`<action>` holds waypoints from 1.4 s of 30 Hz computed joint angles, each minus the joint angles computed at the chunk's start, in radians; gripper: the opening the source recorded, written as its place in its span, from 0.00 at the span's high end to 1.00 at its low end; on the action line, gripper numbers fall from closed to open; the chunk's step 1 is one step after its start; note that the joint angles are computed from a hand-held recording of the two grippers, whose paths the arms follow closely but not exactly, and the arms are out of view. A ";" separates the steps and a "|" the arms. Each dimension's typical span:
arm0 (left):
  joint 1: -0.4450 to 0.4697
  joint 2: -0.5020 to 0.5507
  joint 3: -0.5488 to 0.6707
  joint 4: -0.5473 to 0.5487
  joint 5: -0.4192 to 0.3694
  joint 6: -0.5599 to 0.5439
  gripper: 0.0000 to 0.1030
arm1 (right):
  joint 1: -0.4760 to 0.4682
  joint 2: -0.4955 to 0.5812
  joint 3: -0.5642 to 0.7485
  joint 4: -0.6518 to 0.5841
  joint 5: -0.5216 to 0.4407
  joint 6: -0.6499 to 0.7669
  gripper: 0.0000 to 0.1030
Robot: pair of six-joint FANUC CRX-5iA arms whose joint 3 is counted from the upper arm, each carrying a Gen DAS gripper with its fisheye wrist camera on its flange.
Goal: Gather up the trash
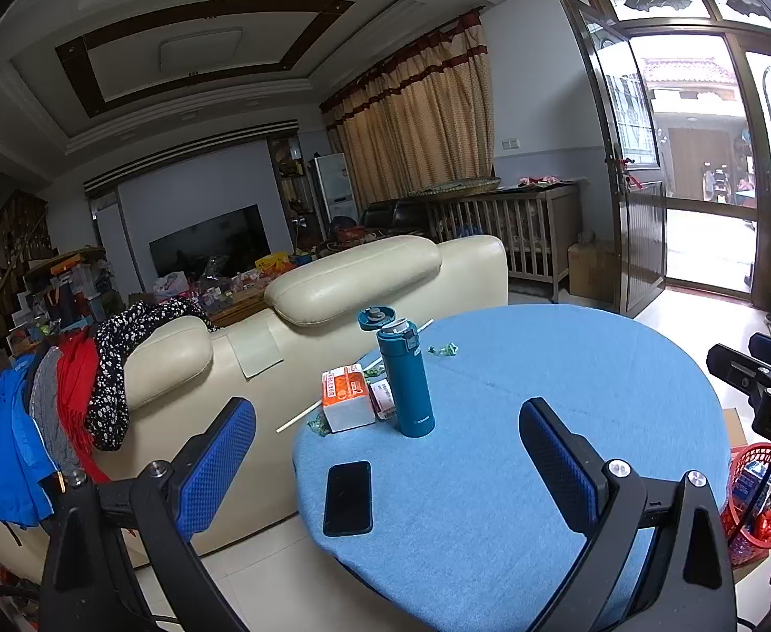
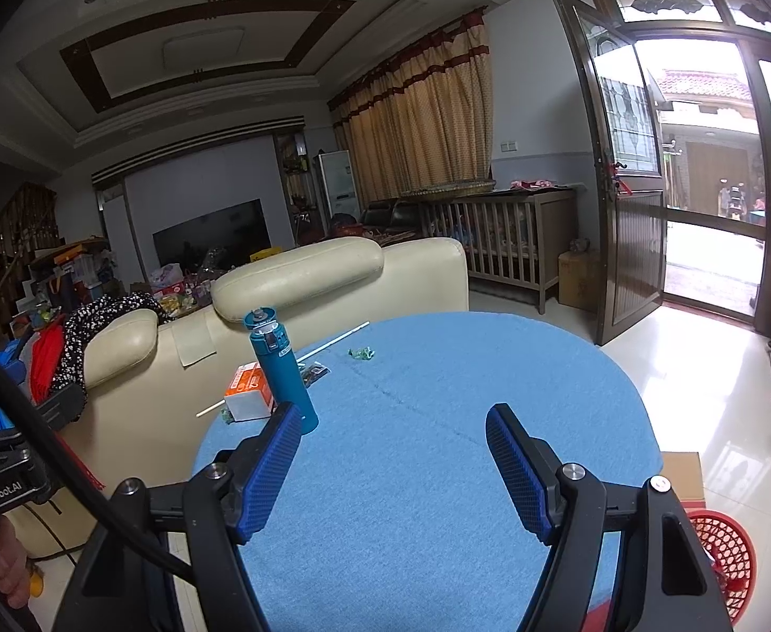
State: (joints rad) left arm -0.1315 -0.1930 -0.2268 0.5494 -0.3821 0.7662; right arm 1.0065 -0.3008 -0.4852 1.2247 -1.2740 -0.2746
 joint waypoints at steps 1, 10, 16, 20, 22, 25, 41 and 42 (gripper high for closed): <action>0.001 0.000 0.000 0.001 -0.001 -0.002 0.03 | 0.000 0.000 0.000 -0.001 0.001 0.000 0.26; 0.003 0.008 0.004 -0.007 -0.004 0.000 0.03 | -0.002 0.004 -0.005 -0.003 0.006 -0.009 0.26; 0.005 0.011 0.006 -0.011 -0.006 0.004 0.03 | -0.003 0.002 -0.004 -0.004 0.006 -0.005 0.26; 0.005 0.013 0.011 -0.024 -0.011 0.014 0.03 | -0.004 0.006 -0.007 -0.007 0.011 -0.011 0.26; 0.005 0.015 0.012 -0.025 -0.014 0.014 0.03 | -0.004 0.007 -0.007 -0.009 0.012 -0.011 0.26; 0.004 0.017 0.014 -0.032 -0.014 0.019 0.03 | -0.005 0.009 -0.007 -0.013 0.014 -0.012 0.26; 0.000 0.024 0.026 -0.060 -0.028 0.039 0.03 | -0.002 0.003 -0.007 -0.023 0.009 -0.009 0.26; 0.001 0.024 0.027 -0.062 -0.028 0.041 0.03 | -0.002 0.003 -0.007 -0.023 0.009 -0.009 0.26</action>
State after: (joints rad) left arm -0.1307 -0.1687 -0.2001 0.4875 -0.4104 0.8070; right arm 1.0049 -0.2977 -0.4921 1.2022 -1.2651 -0.2832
